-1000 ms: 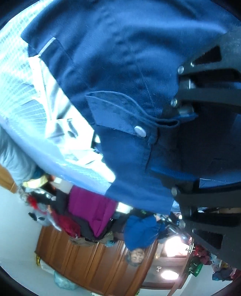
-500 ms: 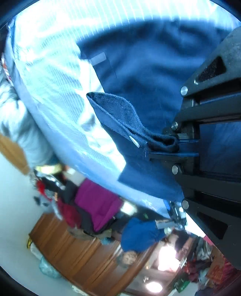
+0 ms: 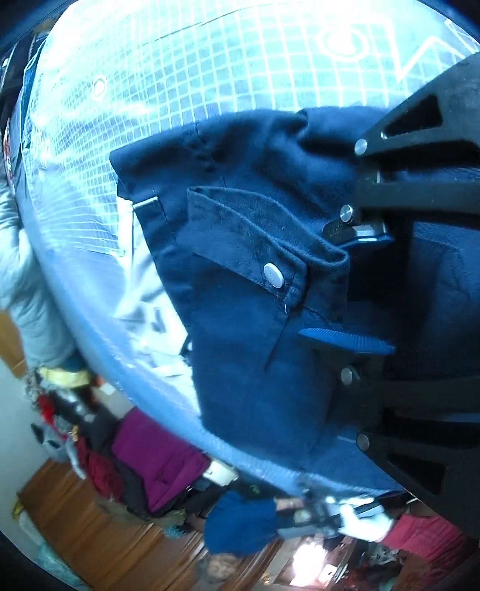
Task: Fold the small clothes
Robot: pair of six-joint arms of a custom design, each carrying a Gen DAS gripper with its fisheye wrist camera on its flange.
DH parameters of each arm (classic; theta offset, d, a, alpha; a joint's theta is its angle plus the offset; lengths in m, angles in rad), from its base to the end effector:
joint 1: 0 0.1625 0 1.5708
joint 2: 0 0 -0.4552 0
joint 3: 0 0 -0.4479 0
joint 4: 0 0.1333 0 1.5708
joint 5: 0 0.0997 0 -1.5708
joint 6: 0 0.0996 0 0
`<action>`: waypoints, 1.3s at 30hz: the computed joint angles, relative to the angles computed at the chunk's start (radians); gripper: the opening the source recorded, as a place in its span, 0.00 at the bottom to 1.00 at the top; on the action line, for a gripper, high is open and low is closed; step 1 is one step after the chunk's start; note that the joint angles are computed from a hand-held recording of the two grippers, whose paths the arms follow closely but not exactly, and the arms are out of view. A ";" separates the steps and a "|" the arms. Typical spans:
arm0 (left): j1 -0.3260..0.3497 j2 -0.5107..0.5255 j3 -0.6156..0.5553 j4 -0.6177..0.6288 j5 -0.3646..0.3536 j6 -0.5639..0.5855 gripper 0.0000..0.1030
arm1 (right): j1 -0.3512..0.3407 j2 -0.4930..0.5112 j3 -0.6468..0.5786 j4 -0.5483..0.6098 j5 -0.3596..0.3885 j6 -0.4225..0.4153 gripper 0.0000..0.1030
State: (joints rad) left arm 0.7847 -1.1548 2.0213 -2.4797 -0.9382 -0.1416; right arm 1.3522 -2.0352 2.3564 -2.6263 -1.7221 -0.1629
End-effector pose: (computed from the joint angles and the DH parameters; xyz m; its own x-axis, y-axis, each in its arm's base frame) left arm -0.2725 -0.5437 0.1615 -0.6815 0.4478 -0.5788 0.6170 0.7770 -0.1253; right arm 0.0372 -0.3782 0.4218 -0.9568 0.1913 0.2191 0.0059 0.7658 -0.6431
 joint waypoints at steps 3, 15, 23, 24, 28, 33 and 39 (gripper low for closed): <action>-0.007 0.043 -0.016 0.027 0.036 0.016 0.84 | -0.048 -0.021 0.021 -0.014 0.055 0.011 0.41; 0.034 0.080 -0.015 -0.095 0.080 -0.082 0.94 | -0.016 0.014 0.016 -0.019 0.040 0.005 0.41; -0.029 -0.037 0.029 0.024 0.105 -0.123 0.87 | 0.053 -0.042 0.028 -0.066 -0.052 -0.032 0.41; -0.043 -0.057 0.048 -0.020 0.107 -0.117 0.87 | 0.067 -0.041 0.028 -0.082 -0.060 -0.039 0.41; -0.055 0.016 0.003 -0.153 0.048 0.020 0.88 | 0.128 0.055 0.001 -0.138 -0.126 -0.091 0.41; -0.031 0.178 -0.102 -0.089 0.063 0.053 0.87 | 0.232 0.125 -0.025 -0.240 -0.333 -0.158 0.41; 0.001 0.174 -0.099 -0.097 0.042 -0.050 0.89 | 0.244 0.080 -0.007 -0.291 -0.370 -0.169 0.42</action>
State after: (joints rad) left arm 0.7860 -0.9807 1.9223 -2.5771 -0.8959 -0.1920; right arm 1.5964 -1.9551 2.3495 -2.9178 -2.0916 -0.3323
